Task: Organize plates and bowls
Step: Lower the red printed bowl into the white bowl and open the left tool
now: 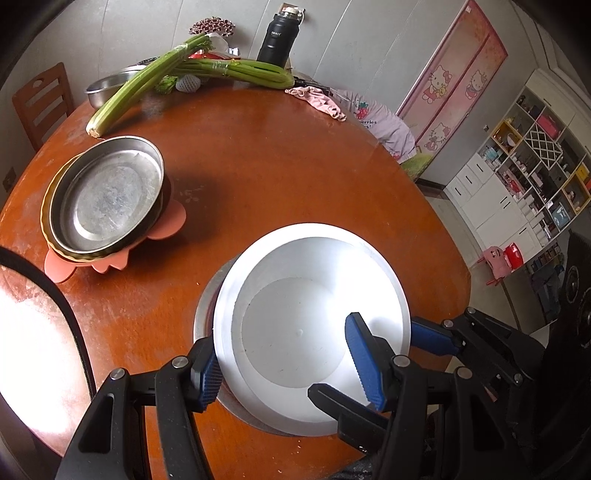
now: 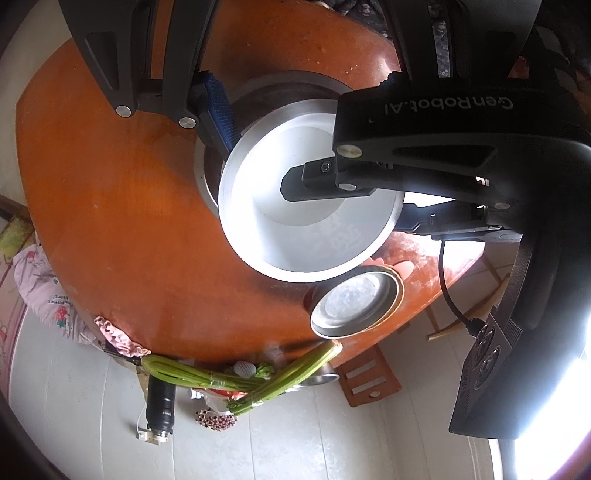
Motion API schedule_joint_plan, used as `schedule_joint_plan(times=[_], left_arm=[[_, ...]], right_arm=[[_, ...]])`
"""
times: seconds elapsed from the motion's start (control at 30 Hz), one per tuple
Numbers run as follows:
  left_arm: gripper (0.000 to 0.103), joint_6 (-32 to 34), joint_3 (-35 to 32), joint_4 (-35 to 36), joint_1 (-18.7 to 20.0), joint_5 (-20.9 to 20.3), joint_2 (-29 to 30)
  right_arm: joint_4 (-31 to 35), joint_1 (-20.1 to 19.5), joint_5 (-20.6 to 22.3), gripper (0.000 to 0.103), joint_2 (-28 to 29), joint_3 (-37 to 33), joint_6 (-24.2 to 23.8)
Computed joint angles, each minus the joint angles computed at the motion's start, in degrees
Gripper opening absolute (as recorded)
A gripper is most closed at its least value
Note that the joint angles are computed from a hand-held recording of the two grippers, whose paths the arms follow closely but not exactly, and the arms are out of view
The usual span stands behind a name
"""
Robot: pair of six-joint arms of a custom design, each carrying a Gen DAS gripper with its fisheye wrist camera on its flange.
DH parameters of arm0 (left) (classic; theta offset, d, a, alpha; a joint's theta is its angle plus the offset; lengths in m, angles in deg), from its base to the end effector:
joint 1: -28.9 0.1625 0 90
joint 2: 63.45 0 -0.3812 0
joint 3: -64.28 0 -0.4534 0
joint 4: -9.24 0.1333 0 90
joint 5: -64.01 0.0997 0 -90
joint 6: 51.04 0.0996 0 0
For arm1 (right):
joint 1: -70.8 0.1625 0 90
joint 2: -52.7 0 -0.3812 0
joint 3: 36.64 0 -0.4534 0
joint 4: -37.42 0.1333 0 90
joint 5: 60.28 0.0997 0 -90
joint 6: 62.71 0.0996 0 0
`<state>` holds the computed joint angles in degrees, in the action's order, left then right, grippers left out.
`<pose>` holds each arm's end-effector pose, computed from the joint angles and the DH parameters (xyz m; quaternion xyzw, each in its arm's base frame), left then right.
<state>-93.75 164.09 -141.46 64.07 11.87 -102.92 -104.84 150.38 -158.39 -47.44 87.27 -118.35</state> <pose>-0.3939 -0.5154 -0.0672 0.0988 0.9407 -0.2459 0.2116 0.0300 -0.4961 0.3159 0.3556 -0.8992 0.1684 0.1913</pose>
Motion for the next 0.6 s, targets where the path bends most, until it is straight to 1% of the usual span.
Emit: schedule_joint_plan(times=[0.2,0.6], left_arm=[[0.06,-0.46,-0.39,0.7,0.35,-0.22,0.31],[0.06,0.02,-0.46,0.54,0.47,0.05,0.48]], right_arm=[[0.37,-0.14,-0.34,0.065,0.6,-0.3,0.29],[-1.24,-0.06,-0.92,0.065,1.08,0.18,-0.42]])
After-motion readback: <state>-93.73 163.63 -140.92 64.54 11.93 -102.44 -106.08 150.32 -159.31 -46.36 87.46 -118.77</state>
